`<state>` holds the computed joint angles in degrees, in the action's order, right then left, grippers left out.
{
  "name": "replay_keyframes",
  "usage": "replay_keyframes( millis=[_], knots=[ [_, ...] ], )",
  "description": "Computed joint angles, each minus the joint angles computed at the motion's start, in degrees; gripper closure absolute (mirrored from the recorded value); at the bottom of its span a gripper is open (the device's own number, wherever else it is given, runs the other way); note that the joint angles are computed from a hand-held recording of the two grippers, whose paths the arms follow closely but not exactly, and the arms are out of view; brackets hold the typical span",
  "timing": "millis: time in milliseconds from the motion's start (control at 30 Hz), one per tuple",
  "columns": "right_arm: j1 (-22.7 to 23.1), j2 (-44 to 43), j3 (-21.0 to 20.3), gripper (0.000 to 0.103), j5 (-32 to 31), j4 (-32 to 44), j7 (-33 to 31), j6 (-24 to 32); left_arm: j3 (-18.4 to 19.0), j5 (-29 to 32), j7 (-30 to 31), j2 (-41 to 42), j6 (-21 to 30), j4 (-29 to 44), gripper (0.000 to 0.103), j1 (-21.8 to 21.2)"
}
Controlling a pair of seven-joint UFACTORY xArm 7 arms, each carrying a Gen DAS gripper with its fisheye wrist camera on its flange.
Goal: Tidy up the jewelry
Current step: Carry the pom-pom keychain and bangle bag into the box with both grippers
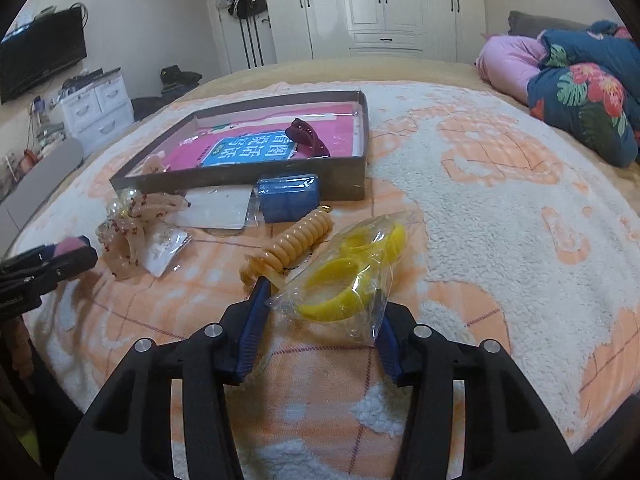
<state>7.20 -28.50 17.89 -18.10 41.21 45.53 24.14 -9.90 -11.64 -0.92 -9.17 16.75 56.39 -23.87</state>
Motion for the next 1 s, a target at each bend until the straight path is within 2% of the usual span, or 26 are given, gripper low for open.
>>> replay_keyframes(
  millis=[67,200,467,767,1000],
  knots=[
    [3.27,0.44,-3.18,0.055,4.0,0.14,-3.1,0.76,-0.07,0.33,-0.29,-0.13,-0.23,-0.03,0.055,0.11],
    [3.44,-1.75,-4.18,0.056,6.93,-1.49,-3.21,0.02,0.04,0.12,-0.2,-0.37,-0.52,-0.15,0.055,-0.02],
    [-3.25,-5.25,1.73,0.058,0.44,-1.51,0.9,-0.24,0.26,-0.05,-0.29,-1.39,-1.96,-0.71,0.055,-0.19],
    [-5.47,-4.7,4.12,0.058,-4.61,0.41,0.91,-1.97,0.51,0.16,-0.57,-1.97,-3.15,-0.21,0.055,-0.51],
    [-5.42,-1.51,5.15,0.058,-7.98,3.71,-2.32,-4.32,1.21,-1.24,-0.36,-0.81,-3.7,1.82,0.055,-0.52]
  ],
)
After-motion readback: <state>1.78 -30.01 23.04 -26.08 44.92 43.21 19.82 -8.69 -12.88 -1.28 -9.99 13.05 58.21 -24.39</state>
